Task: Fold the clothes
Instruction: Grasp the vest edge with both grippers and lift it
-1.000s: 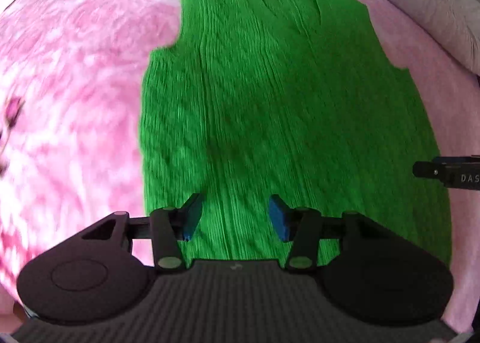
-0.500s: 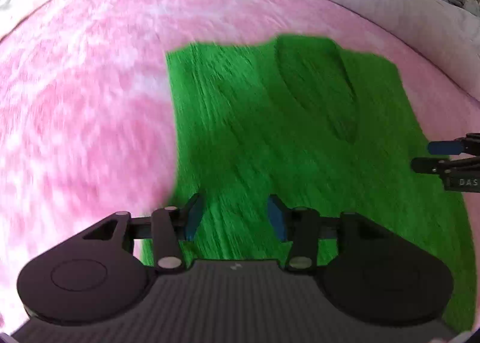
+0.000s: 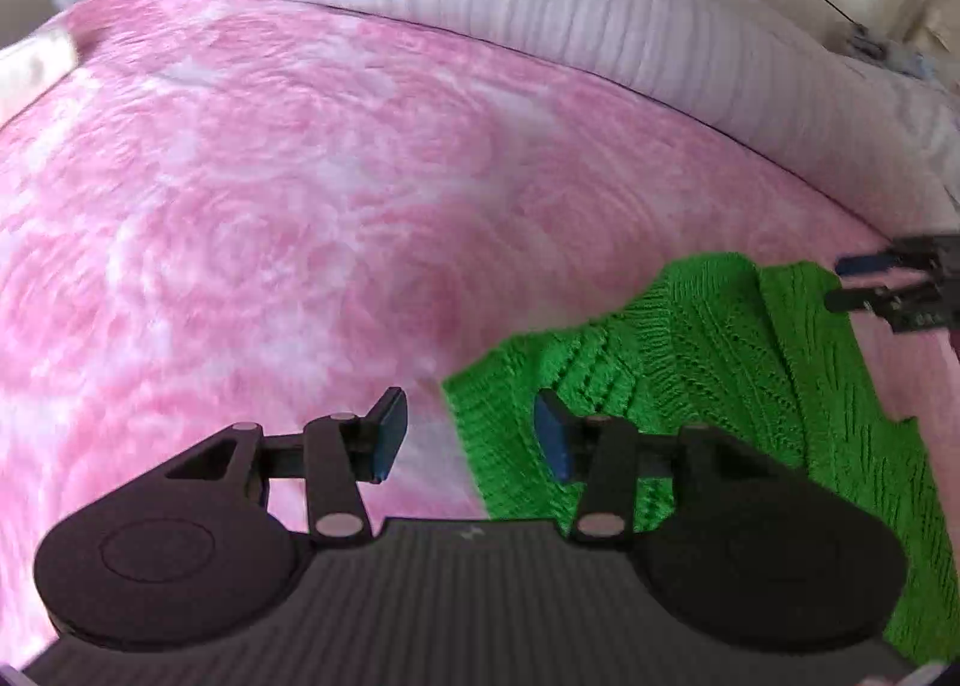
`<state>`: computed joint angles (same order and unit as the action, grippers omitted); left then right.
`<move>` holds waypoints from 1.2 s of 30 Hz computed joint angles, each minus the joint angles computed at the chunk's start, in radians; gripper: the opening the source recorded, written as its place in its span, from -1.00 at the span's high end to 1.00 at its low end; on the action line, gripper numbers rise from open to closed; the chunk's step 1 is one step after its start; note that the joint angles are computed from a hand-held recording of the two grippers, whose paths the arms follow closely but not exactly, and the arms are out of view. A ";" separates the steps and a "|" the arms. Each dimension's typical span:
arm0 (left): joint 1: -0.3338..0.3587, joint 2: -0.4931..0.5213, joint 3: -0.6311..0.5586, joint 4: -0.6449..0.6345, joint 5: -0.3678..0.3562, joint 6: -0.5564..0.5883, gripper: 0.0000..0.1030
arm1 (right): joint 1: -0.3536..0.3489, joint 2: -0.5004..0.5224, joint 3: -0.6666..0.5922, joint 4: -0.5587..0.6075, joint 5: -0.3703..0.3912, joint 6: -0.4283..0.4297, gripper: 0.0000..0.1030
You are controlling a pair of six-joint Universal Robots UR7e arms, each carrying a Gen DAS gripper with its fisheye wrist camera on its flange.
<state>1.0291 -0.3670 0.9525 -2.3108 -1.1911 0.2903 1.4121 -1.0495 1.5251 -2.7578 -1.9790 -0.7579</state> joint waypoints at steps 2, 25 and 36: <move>0.012 0.025 -0.048 0.033 -0.019 0.035 0.17 | -0.005 0.025 -0.046 0.043 -0.012 -0.017 -0.12; -0.107 -0.493 0.759 -0.378 -0.167 -0.153 0.89 | 0.042 -0.429 0.494 -0.174 0.132 -0.085 0.86; -0.273 -0.833 1.242 -0.226 -0.063 -0.923 0.42 | 0.127 -0.789 0.893 0.174 -0.295 0.285 0.76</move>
